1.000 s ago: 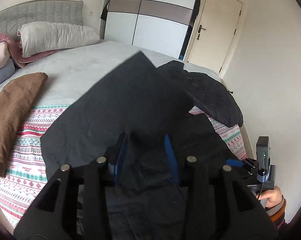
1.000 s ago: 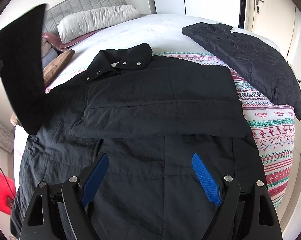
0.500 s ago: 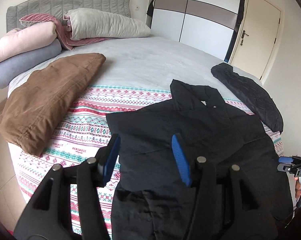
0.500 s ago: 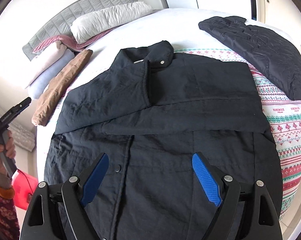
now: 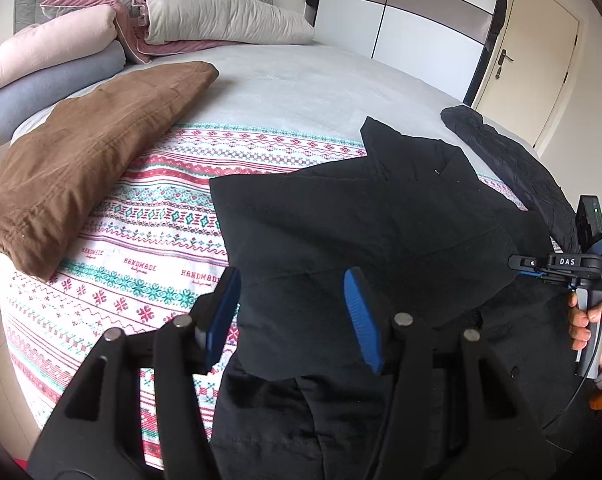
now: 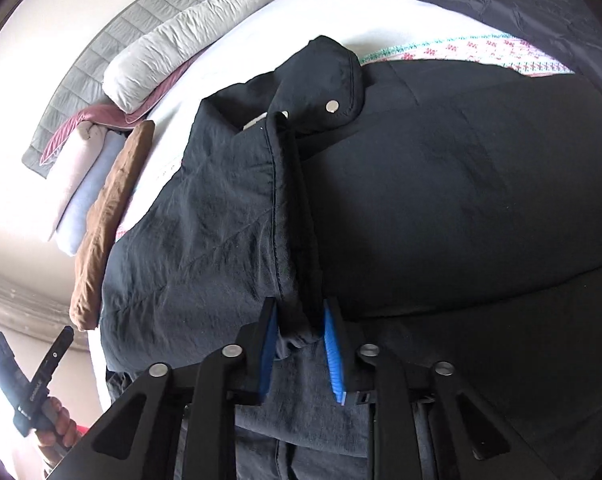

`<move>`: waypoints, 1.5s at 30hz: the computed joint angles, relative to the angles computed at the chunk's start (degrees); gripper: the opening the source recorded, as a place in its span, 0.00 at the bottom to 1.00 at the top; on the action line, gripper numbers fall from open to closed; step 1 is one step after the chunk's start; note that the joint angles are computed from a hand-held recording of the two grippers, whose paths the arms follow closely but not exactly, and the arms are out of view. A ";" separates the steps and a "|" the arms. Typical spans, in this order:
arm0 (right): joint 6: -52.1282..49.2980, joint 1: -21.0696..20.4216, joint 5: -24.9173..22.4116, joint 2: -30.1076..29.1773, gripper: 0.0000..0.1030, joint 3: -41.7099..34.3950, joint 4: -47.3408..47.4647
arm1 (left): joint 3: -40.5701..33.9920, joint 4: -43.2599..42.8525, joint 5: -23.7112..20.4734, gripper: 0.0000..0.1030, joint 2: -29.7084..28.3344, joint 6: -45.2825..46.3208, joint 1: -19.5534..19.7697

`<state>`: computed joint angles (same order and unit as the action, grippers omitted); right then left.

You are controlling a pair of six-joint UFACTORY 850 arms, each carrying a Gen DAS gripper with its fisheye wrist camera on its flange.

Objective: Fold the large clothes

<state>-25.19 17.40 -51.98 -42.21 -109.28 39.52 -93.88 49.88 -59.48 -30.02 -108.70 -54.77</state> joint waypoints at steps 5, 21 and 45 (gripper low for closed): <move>-7.41 -1.43 -1.56 7.61 0.14 7.52 2.84 | 0.39 1.31 1.31 0.54 -0.12 -1.56 0.57; -6.27 4.62 17.77 9.80 0.27 12.82 -12.55 | -8.53 0.15 4.38 0.57 -10.97 8.18 1.40; -29.89 -11.84 14.12 34.25 0.83 34.50 4.42 | -11.15 -7.79 -8.55 0.97 -5.30 9.45 -10.16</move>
